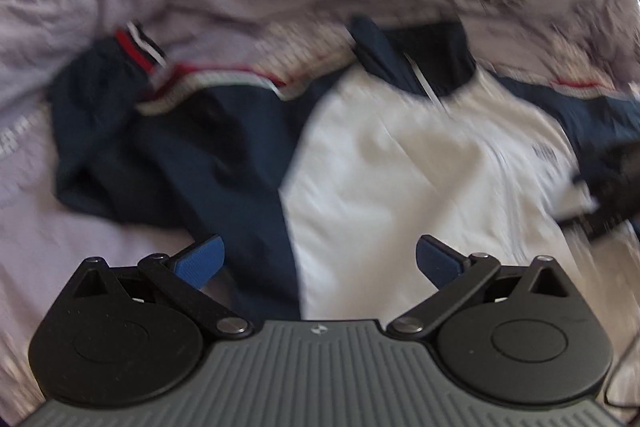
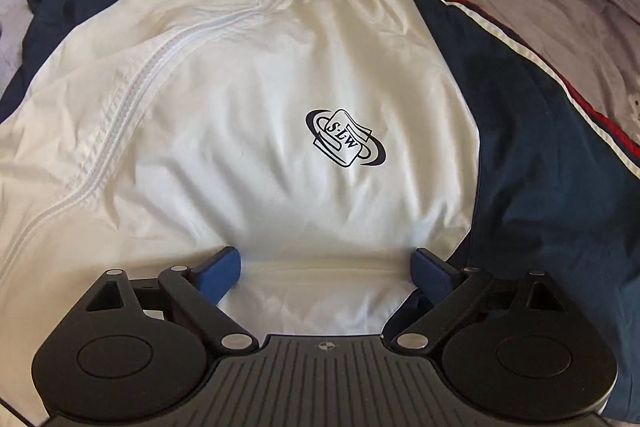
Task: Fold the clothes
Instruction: 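Grasp the other striped sleeve cuff with the left gripper, then pull the held sleeve outward with the left gripper to straighten it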
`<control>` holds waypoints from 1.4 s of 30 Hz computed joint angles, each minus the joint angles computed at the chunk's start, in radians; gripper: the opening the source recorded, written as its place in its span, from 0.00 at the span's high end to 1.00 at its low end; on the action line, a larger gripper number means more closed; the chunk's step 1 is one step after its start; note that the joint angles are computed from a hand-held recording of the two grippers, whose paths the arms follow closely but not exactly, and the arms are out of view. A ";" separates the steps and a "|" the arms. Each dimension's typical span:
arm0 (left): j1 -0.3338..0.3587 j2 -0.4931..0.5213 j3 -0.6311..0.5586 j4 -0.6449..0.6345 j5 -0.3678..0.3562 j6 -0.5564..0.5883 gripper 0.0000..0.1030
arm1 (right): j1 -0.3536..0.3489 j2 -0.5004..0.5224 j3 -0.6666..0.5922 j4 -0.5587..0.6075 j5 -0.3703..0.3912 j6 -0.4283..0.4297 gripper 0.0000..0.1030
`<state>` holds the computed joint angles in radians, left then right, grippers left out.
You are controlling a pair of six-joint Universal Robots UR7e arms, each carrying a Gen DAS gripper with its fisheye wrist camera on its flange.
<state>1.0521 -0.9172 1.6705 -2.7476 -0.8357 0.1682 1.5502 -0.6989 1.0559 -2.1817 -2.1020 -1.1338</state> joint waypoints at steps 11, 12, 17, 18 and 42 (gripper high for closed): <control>0.115 0.265 -0.382 -0.374 0.269 0.520 0.02 | -0.019 0.003 0.014 -0.019 0.007 0.007 0.00; 0.123 0.282 -0.411 -0.380 0.266 0.536 0.03 | -0.021 0.000 0.021 -0.024 0.006 0.006 0.00; 0.159 0.412 -0.594 -0.428 0.294 0.687 0.05 | -0.020 0.009 0.029 -0.046 0.001 0.012 0.00; 0.167 0.447 -0.649 -0.407 0.312 0.692 0.08 | -0.020 0.009 0.031 -0.050 0.002 0.012 0.00; 0.288 0.064 -0.483 0.120 0.174 -0.289 0.88 | -0.023 -0.003 0.087 -0.118 0.007 0.017 0.00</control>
<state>1.3401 -0.8534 1.1876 -2.6273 -0.6621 -0.1204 1.5276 -0.7018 1.1427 -2.2993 -2.0947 -1.1163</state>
